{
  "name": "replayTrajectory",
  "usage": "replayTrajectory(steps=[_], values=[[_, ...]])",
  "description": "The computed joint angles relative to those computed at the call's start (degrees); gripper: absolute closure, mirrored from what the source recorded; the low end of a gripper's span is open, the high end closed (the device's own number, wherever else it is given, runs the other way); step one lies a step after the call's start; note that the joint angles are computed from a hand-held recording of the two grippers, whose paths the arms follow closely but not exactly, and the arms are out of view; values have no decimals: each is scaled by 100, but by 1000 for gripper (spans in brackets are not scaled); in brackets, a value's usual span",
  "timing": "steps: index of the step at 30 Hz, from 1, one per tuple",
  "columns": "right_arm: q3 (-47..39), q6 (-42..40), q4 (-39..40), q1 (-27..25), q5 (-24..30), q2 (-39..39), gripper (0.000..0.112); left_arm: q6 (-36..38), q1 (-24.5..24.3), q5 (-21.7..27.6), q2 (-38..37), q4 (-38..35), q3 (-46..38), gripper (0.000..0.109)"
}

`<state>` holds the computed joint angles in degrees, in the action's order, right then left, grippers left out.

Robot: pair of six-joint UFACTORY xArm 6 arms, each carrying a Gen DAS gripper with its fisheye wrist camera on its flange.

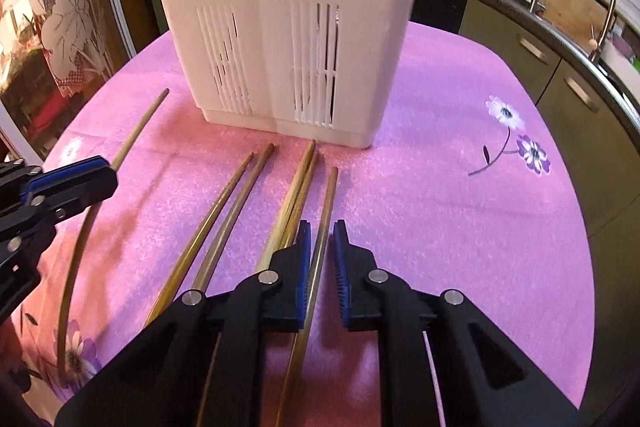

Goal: Organize utensils
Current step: 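Grasp another wooden chopstick with the right tool while the left tool holds its chopstick, then lift both chopsticks upright and carry them above the white holder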

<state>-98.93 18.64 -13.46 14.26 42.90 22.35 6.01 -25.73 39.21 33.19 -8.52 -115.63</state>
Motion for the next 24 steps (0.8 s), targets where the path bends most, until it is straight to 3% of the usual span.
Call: replayTrajectory(steps=[6,16,24], values=[[-389,-417,617,-77,172,229,107,-10,-5,-61,-57,4,55,102],[629,-989,1825,-349,-854,-832,107,120,10,-80,-110,-140,-61,102],[1279,-1247,2249,-434,-1398,-1686,107,385,-12,-40,-216,-428,-340,102]])
